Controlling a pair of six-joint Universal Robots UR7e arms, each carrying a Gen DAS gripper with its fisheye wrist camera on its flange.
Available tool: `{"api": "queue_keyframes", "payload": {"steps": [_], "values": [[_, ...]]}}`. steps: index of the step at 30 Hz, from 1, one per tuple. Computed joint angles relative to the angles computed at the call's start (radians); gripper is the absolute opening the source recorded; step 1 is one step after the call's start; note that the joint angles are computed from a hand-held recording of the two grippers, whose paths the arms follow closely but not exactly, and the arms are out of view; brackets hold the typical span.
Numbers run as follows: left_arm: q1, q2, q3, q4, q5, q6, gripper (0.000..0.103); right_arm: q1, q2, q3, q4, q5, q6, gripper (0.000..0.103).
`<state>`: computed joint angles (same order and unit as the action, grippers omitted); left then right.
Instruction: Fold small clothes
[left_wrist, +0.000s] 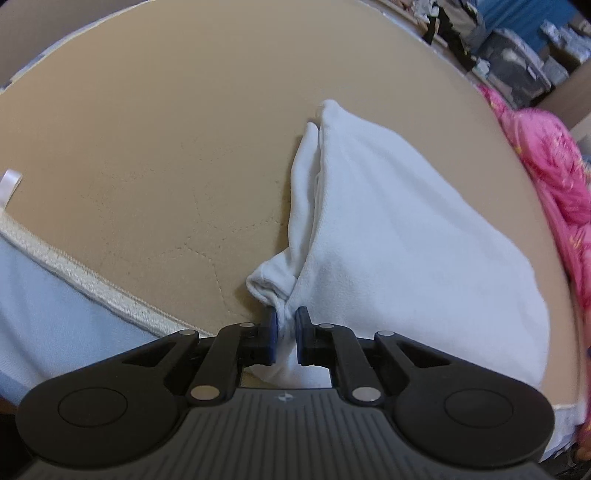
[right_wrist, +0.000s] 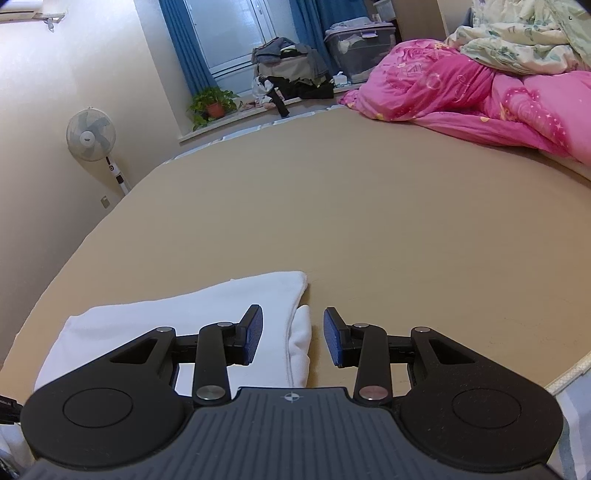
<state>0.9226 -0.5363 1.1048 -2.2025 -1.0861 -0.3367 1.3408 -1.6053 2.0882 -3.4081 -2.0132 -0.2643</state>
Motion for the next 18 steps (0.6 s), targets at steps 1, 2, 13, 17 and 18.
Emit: {"api": "queue_keyframes", "payload": {"steps": [1, 2, 13, 17, 18], "values": [[0.003, -0.004, 0.002, 0.001, -0.009, -0.015, 0.013, 0.002, 0.0, 0.002, -0.003, -0.002, 0.0, 0.039], [0.005, -0.001, -0.004, 0.007, -0.011, -0.033, 0.015, 0.003, -0.001, 0.004, -0.003, -0.003, -0.001, 0.039], [0.002, 0.013, -0.011, 0.014, 0.01, 0.007, 0.009, 0.022, 0.013, 0.0, -0.01, -0.035, 0.018, 0.039], [-0.022, -0.014, 0.02, -0.01, 0.038, 0.006, 0.008, 0.037, 0.021, -0.016, 0.02, -0.119, 0.052, 0.039], [-0.035, -0.02, 0.025, -0.015, 0.053, 0.022, 0.008, 0.036, 0.02, -0.022, 0.043, -0.146, 0.076, 0.039]]}}
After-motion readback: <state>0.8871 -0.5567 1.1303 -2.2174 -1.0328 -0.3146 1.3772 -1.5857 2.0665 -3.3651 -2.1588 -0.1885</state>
